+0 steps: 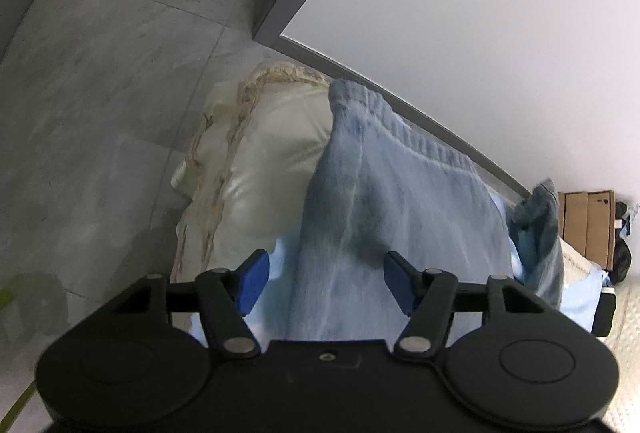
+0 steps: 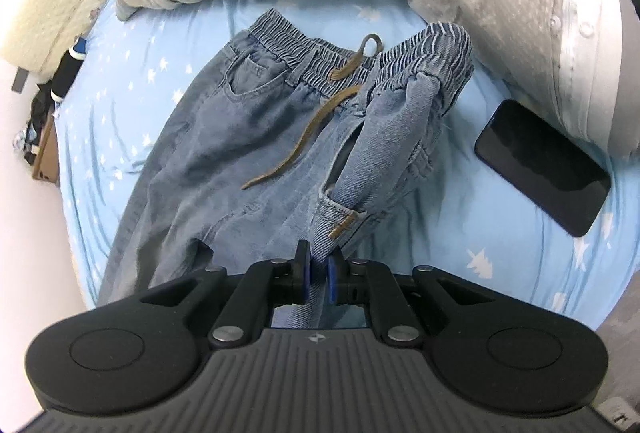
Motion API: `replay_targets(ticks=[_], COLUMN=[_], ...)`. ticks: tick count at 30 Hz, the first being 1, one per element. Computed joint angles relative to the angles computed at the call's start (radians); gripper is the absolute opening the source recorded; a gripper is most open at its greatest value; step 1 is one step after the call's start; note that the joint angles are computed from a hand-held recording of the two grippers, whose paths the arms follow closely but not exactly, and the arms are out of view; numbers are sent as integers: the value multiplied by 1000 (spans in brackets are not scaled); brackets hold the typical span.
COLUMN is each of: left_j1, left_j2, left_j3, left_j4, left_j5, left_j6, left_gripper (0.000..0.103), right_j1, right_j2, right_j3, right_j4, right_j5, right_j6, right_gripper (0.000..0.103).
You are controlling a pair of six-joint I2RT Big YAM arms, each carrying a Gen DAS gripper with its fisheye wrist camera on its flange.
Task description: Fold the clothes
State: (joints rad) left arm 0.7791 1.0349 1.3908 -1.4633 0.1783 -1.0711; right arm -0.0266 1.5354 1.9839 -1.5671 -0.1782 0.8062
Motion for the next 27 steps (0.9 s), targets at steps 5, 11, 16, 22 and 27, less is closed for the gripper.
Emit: replay_targets(ticks=[5,11,16,22,27], left_j1=[27,36,30,29,51], left_j2=[12,38,78,100,114], left_j3=[4,71,117,144,138], left_j4=[21,-2,-37,-58,-43], left_j5=[31,38,63,35,27], left_j6=[6,27,50,46,43], left_gripper=[40,27,25,27,34], right_j1=[14,32,29,20,15], right_j2=[32,32,22,23,41], right_j3=[42,45,30,36,66], right_j4=[-45,-46,-30,-30,-53], right_j5=[43,71,57,43,32], right_j6=[-23,7,9,9,-28], right_gripper=[9,9,8,8,9])
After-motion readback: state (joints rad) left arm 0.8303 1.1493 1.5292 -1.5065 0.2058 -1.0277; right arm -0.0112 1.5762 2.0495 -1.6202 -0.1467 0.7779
